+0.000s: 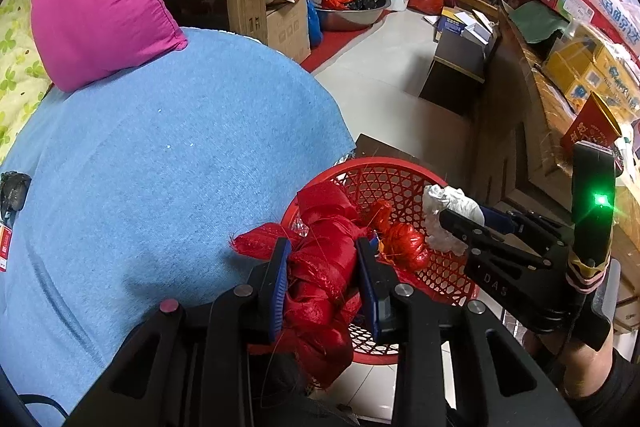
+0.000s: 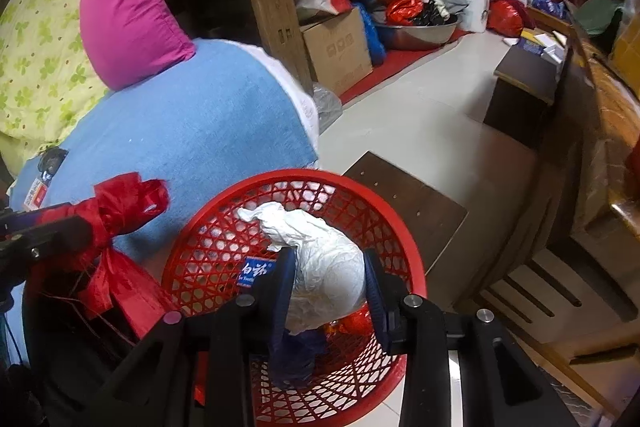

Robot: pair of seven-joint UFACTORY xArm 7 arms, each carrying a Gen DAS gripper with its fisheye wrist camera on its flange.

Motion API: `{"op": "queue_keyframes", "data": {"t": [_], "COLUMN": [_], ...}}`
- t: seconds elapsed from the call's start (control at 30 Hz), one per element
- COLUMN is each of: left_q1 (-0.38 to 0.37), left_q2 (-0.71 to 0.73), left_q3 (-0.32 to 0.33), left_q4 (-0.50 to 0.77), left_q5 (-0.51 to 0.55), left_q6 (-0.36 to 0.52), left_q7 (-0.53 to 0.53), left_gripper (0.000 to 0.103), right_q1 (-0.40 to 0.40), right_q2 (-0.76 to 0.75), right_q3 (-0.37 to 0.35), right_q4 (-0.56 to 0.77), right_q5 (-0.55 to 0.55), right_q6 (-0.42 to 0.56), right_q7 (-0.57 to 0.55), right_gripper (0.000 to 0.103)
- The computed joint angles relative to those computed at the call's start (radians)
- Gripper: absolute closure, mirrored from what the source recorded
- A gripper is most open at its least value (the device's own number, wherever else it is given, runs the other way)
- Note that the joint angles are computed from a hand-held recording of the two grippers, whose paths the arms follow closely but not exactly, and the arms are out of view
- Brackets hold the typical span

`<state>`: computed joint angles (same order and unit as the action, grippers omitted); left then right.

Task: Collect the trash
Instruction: 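Open both tools to drop the white bag and red ribbon into the basket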

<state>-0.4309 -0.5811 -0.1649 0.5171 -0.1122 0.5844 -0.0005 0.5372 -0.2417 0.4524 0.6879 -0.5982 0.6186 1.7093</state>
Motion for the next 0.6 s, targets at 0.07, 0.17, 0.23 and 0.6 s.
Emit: {"op": "queue_keyframes", "data": {"t": [0.07,0.17,0.23,0.6], "left_q1": [0.002,0.004,0.005,-0.023], "left_q2": [0.012,0.027,0.036,0.106], "left_q3": [-0.003,-0.007,-0.006,-0.002], "left_q4": [0.004,0.008,0.010,0.035], "left_q5": [0.003,0.006,0.008,-0.021], "left_q6": [-0.001,-0.004,-0.006,-0.009], "left_q7": [-0.004,-0.010,-0.011,0.015], "left_gripper": [0.069,0.069,0.069,0.058], "right_q1": [-0.003,-0.008,-0.011,-0.045], "right_q2": [0.000,-0.014,-0.028,-0.114], "right_q3": [0.001,0.010,0.017,0.043], "right_q4": [-0.003,-0.006,-0.003,-0.014], "right_q5": [-0.010,-0.036,-0.046,-0.062], "right_q6": [-0.015,-0.009,0.017,0.078], "right_q7": [0.006,0.030,0.035,0.060], "right_gripper": [0.026,0.020,0.020,0.020]}}
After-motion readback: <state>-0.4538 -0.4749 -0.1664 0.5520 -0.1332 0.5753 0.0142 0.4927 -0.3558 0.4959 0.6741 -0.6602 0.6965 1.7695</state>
